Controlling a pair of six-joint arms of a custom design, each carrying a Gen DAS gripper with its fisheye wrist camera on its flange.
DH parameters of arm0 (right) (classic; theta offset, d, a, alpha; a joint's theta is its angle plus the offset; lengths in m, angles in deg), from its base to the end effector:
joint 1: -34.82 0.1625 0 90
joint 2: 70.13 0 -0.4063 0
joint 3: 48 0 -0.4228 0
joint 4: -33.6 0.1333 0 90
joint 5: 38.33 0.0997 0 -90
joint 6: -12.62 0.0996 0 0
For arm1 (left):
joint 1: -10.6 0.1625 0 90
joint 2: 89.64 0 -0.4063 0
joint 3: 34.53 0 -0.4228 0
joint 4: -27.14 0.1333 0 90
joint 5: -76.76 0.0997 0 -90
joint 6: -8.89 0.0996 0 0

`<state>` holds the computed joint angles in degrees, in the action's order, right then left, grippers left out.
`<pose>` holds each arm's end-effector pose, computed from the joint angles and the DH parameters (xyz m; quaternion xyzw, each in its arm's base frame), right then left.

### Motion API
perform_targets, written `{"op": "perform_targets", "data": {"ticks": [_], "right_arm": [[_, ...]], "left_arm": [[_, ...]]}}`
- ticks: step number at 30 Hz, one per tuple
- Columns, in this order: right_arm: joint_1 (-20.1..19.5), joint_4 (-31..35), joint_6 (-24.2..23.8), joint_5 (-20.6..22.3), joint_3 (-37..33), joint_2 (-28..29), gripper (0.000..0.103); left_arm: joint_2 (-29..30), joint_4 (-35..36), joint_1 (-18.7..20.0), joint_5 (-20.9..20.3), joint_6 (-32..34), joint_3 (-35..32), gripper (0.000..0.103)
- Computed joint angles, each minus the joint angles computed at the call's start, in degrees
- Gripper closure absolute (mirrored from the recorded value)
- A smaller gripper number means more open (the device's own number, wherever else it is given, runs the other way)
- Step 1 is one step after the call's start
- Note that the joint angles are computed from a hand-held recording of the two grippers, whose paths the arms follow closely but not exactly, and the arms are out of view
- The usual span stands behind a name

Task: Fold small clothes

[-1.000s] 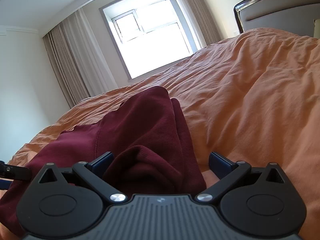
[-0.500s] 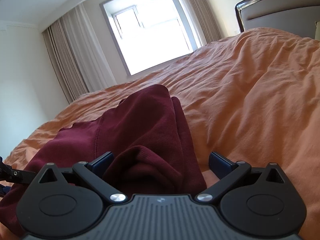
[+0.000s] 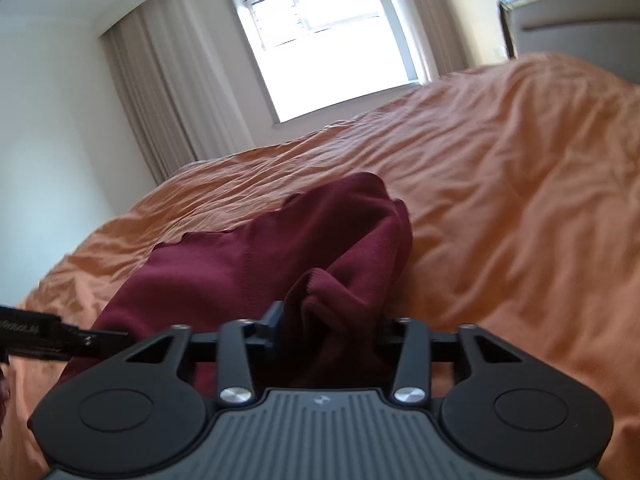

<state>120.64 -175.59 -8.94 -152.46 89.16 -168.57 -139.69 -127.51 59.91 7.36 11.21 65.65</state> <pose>0.0649 -0.3821 0.3832 -0.0207 -0.7584 0.5802 0.2963 -0.2973 -0.6040 0.0842 0.3368 0.9163 -0.1757 0.1267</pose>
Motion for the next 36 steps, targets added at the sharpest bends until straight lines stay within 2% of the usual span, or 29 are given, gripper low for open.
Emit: {"op": "perform_targets", "data": {"ticks": [2,4,8,11,16,20,26,29,33,36], "right_arm": [[1.3,-0.5,-1.1,-0.7,-0.6,0.4,0.076],[2.5,-0.8,-1.8,-0.9,-1.1,0.7,0.078],[5.9,-1.5,-5.5,-1.8,-2.9,2.3,0.081],[8.6,-3.3,-8.7,-2.3,-5.0,4.6,0.081],[11.5,-4.0,-11.1,-1.0,-9.2,8.5,0.081],[12.1,-3.8,-11.7,1.6,-12.4,12.0,0.081],[11.5,-5.9,-13.0,5.3,-15.6,18.5,0.081],[10.4,-5.2,-11.1,4.2,-15.3,20.2,0.081],[8.8,-4.2,-7.3,0.5,-13.2,19.7,0.08],[7.7,-2.5,-4.7,0.6,-10.8,16.8,0.075]], "left_arm": [[0.2,0.6,-0.5,0.1,0.2,-0.4,0.036],[0.2,0.7,-1.0,0.8,0.3,-0.3,0.042],[-0.3,0.2,-1.5,0.7,1.8,-0.1,0.063],[-0.7,-0.6,-1.8,0.7,2.9,-0.1,0.071],[-1.4,-2.8,-2.5,0.4,6.3,-0.2,0.074],[-2.4,-5.9,-2.7,0.8,9.0,-0.3,0.075],[-4.0,-10.3,-2.3,4.5,11.2,-0.5,0.075],[-4.5,-11.7,-1.5,6.3,11.3,-0.6,0.075],[-4.5,-13.9,-0.1,8.9,11.3,0.2,0.075],[-4.7,-9.8,1.5,8.8,7.6,0.3,0.075]]}}
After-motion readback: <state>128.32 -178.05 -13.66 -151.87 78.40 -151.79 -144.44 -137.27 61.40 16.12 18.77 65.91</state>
